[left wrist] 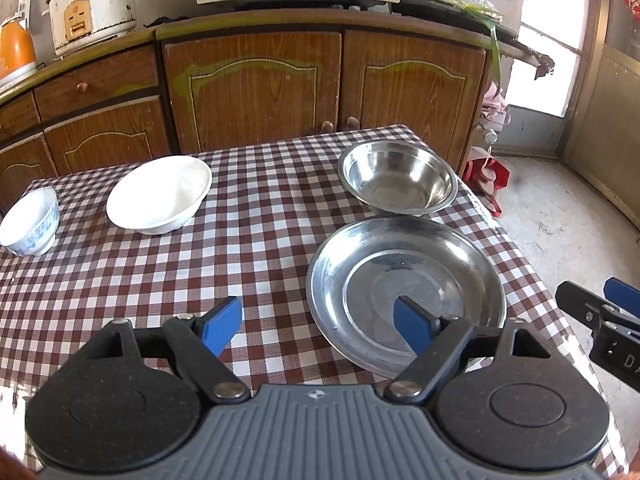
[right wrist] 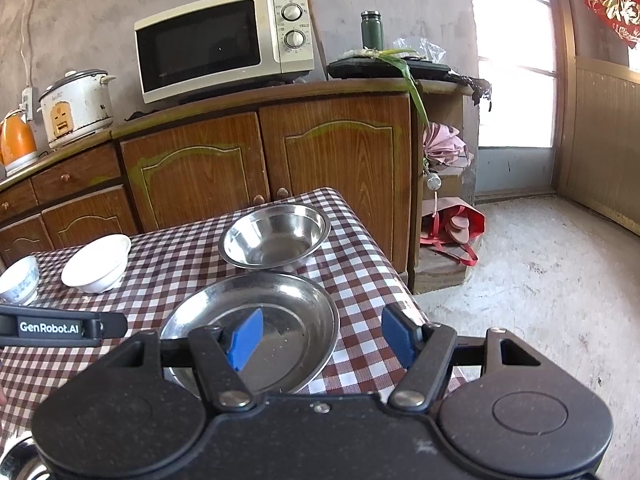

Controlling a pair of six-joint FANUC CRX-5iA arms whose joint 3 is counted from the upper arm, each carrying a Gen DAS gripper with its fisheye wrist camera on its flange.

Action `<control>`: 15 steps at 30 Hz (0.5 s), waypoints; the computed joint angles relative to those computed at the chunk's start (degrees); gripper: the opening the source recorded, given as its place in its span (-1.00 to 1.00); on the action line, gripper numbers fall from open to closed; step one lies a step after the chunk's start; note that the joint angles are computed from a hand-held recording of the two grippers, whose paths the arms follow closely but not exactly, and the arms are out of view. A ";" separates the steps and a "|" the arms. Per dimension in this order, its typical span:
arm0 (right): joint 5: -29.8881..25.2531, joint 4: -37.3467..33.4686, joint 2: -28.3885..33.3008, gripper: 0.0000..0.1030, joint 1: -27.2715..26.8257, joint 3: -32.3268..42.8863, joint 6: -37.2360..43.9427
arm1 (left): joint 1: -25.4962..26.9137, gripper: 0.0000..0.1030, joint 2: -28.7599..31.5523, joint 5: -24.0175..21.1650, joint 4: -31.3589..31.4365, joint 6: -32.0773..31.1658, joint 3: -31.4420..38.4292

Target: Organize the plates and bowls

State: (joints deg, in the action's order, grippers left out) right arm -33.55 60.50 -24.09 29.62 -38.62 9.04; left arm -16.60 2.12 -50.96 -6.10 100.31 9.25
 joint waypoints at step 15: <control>2.76 -2.47 3.40 0.53 -2.46 1.07 1.55 | -0.05 0.66 2.62 -0.85 -0.98 -0.12 1.87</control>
State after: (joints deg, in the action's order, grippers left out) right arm -30.79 58.03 -20.69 27.16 -37.55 10.59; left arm -16.65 4.74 -51.80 -7.08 100.19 11.12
